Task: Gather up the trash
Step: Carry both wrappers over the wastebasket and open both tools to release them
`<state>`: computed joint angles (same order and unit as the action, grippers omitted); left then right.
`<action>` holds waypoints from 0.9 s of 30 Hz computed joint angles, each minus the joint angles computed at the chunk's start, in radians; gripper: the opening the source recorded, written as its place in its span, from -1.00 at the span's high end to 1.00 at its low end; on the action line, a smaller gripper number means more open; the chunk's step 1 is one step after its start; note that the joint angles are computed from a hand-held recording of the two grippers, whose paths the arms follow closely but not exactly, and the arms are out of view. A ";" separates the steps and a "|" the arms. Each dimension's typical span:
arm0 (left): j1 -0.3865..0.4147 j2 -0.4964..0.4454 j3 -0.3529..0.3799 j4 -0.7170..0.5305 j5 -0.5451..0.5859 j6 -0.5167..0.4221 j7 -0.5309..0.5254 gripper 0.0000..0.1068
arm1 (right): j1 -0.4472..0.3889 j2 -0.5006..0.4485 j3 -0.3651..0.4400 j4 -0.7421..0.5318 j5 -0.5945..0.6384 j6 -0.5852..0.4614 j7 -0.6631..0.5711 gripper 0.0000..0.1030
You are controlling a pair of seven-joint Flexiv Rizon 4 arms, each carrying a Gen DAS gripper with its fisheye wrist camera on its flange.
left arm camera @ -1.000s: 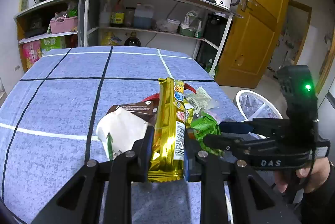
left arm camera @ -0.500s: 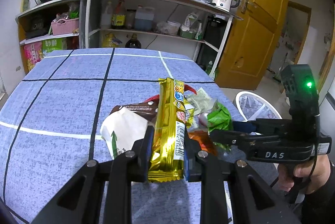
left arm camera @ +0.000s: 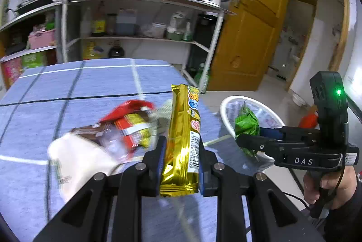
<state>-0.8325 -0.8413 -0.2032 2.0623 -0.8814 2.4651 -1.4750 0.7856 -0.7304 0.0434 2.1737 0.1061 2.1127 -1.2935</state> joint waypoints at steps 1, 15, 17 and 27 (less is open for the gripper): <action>-0.001 -0.008 0.000 -0.025 0.004 -0.016 0.016 0.54 | -0.003 0.002 -0.006 0.013 0.013 0.012 0.000 0.10; -0.124 -0.151 0.090 -0.464 -0.144 -0.347 0.345 0.54 | -0.084 -0.008 -0.063 0.072 0.127 0.044 0.022 0.09; -0.146 -0.178 0.118 -0.526 -0.179 -0.398 0.374 0.54 | -0.107 -0.020 -0.057 0.072 0.121 0.048 0.032 0.09; -0.309 -0.303 0.425 -0.718 -0.304 -0.697 0.308 0.35 | -0.117 -0.052 -0.095 0.072 0.138 0.042 0.051 0.02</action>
